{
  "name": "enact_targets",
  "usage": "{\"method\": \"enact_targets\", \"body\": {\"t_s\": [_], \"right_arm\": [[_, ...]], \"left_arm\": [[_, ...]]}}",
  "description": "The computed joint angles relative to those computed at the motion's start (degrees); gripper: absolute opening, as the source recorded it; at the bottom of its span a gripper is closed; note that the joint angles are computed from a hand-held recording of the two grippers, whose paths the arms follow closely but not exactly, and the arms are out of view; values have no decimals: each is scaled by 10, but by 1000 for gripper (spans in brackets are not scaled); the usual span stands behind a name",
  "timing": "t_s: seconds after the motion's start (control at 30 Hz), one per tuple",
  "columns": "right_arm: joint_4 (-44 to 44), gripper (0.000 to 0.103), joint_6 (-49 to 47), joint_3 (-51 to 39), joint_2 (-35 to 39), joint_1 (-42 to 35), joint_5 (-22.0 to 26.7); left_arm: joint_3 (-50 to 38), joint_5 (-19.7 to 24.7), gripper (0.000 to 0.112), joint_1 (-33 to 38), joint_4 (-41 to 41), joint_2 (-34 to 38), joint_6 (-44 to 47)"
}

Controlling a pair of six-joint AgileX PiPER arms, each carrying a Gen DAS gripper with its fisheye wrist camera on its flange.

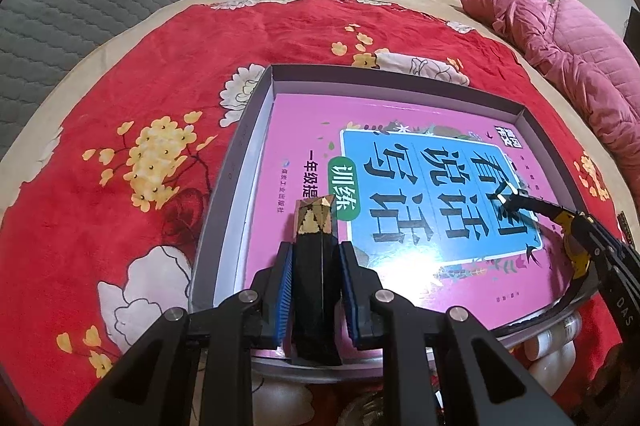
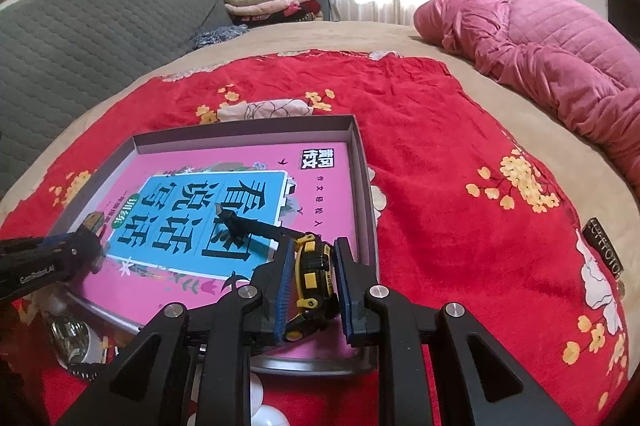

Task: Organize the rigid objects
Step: 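Lower the black tube onto the workbook while right tool lowers the tape measure beside it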

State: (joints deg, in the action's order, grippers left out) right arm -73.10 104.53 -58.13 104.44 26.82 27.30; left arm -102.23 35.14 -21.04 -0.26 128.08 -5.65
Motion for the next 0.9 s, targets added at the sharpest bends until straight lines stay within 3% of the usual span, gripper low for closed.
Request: {"method": "enact_targets", "body": {"t_s": [0.9], "right_arm": [[-13,24,18,2,3,-8,-25]], "left_arm": [[7,14,23,11,-43,-9,35]]}}
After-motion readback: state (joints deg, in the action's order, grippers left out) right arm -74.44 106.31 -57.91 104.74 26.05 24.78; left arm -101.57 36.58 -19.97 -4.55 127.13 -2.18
